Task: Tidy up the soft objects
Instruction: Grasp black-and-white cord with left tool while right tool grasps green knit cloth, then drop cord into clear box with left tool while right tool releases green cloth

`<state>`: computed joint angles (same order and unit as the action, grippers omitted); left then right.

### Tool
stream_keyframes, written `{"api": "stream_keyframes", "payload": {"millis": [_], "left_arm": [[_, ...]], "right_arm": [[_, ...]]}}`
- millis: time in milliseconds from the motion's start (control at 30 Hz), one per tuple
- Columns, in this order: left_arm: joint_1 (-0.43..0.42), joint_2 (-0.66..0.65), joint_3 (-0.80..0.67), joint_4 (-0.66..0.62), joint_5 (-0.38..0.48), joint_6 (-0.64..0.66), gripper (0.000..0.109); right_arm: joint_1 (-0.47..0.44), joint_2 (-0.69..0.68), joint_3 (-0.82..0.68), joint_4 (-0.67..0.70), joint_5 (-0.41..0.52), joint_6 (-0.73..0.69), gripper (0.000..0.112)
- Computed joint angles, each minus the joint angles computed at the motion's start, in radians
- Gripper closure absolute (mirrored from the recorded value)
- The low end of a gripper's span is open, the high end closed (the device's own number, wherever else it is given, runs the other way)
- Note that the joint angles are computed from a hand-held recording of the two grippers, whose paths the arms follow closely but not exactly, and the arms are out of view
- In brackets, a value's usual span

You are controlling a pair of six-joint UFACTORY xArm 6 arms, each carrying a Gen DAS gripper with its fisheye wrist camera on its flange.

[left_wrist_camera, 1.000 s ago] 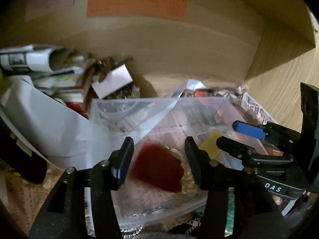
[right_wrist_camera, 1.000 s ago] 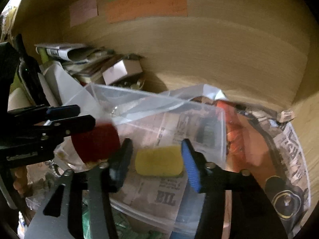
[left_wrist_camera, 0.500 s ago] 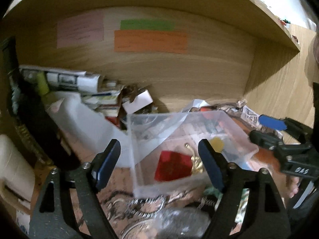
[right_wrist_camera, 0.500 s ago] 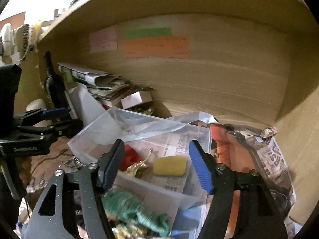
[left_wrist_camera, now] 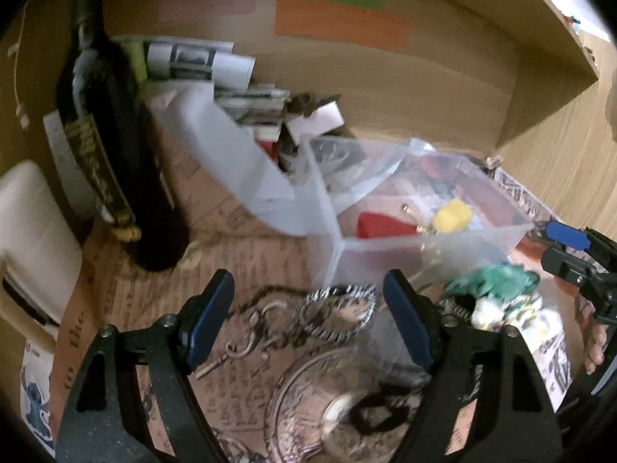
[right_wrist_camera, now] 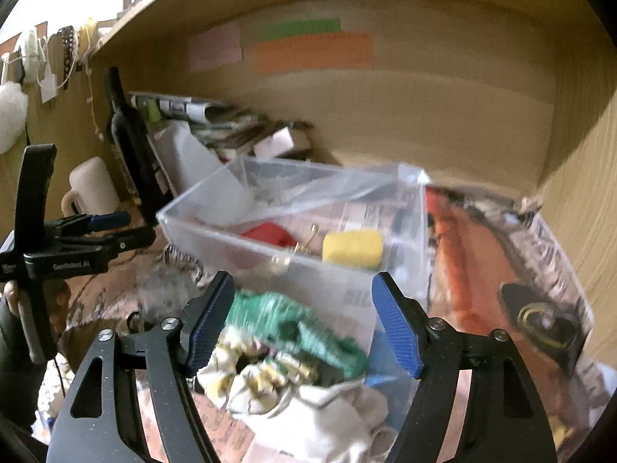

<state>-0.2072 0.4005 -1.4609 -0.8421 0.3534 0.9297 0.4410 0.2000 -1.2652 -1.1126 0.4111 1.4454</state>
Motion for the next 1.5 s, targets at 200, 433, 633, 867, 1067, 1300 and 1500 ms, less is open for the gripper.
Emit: {"api": "stream_keyframes", "payload": {"millis": [200,433,633,867,1067,1300,1500], "left_arm": [[0.015,0.04,-0.019,0.089,0.049,-0.078,0.043],[0.011,0.113,-0.095,0.207,0.092,-0.195,0.061],[0.011,0.15,-0.144,0.195,0.136,-0.18,0.084],[0.0,0.11,-0.083,0.099,0.082,-0.08,0.101],[-0.009,0.031,0.016,-0.017,-0.002,0.031,0.101],[-0.012,-0.063,0.085,-0.184,-0.038,0.191,0.101],[-0.022,-0.134,0.111,-0.328,-0.035,0.334,0.101]], "right_arm": [[-0.002,0.039,0.007,0.113,-0.027,-0.071,0.041],[-0.006,0.068,0.001,0.197,-0.052,-0.136,0.042],[-0.016,0.065,0.012,0.205,-0.08,-0.138,0.068],[-0.021,0.054,0.024,0.162,-0.085,-0.09,0.09],[-0.013,0.014,0.04,0.047,-0.059,0.01,0.098],[-0.002,-0.041,0.056,-0.087,-0.031,0.106,0.099],[0.007,-0.078,0.055,-0.196,-0.013,0.185,0.099]]}}
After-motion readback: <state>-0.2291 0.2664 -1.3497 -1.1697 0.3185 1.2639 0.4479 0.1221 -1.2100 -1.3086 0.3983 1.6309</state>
